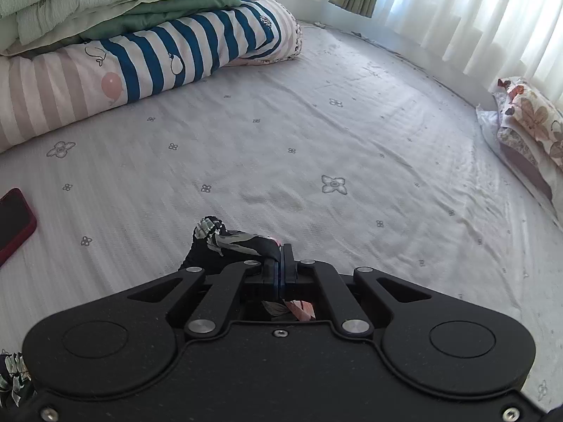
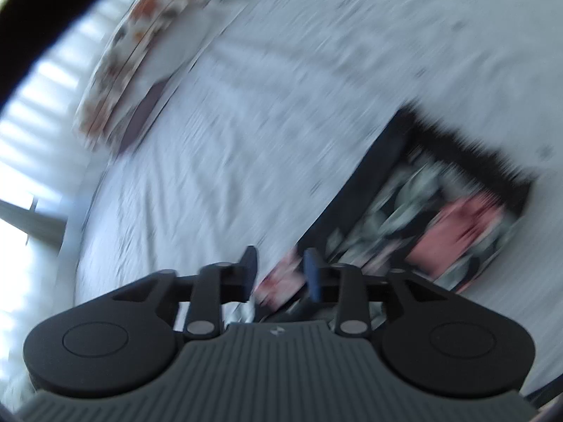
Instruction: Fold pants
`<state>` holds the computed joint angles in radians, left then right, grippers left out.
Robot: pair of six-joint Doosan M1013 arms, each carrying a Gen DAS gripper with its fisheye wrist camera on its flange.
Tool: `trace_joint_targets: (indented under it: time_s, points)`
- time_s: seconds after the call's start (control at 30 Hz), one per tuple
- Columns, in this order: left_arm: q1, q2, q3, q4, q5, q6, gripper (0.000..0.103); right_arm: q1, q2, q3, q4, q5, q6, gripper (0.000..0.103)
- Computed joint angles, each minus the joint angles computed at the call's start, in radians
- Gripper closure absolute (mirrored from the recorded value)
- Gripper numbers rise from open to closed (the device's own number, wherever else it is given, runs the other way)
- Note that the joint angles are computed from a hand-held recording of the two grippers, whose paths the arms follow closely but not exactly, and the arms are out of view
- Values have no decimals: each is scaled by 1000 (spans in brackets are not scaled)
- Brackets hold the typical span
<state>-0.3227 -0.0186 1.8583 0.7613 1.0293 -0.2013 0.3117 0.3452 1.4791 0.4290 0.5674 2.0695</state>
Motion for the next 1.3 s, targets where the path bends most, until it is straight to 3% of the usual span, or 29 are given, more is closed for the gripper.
trace_joint_targets:
  time_s: [0.07,0.1,0.23,0.4,0.5,0.6,0.67,0.87,1.07,1.17,1.23,1.3]
  points:
    - [5,-9,1,-12,-13,0,102,44,24,-31,94,64,-86,46]
    - [11,-14,3,-20,-25,0,102,44,22,-26,109,53,-99,46]
    - [20,-28,12,-20,-49,-3,102,82,44,-28,389,120,-332,46]
    - [31,-36,17,-44,-71,6,102,155,95,-95,395,236,-356,46]
    - [38,-41,23,-46,-85,3,102,186,108,-112,322,210,-281,48]
    - [39,-43,26,-40,-92,8,102,195,98,-88,321,120,-241,50]
    - [38,-43,28,-37,-96,6,102,190,97,-77,330,66,-220,58]
    - [35,-45,33,-28,-96,8,102,187,100,-55,211,-74,-45,63]
    - [29,-48,35,-17,-85,13,102,179,105,-27,-74,-200,319,67]
    - [27,-48,35,-12,-80,14,102,179,116,-32,-311,-217,567,77]
    - [27,-47,36,-9,-80,19,102,173,122,-35,-392,-215,658,85]
    - [27,-45,37,-10,-81,22,102,163,129,-39,-458,-214,737,85]
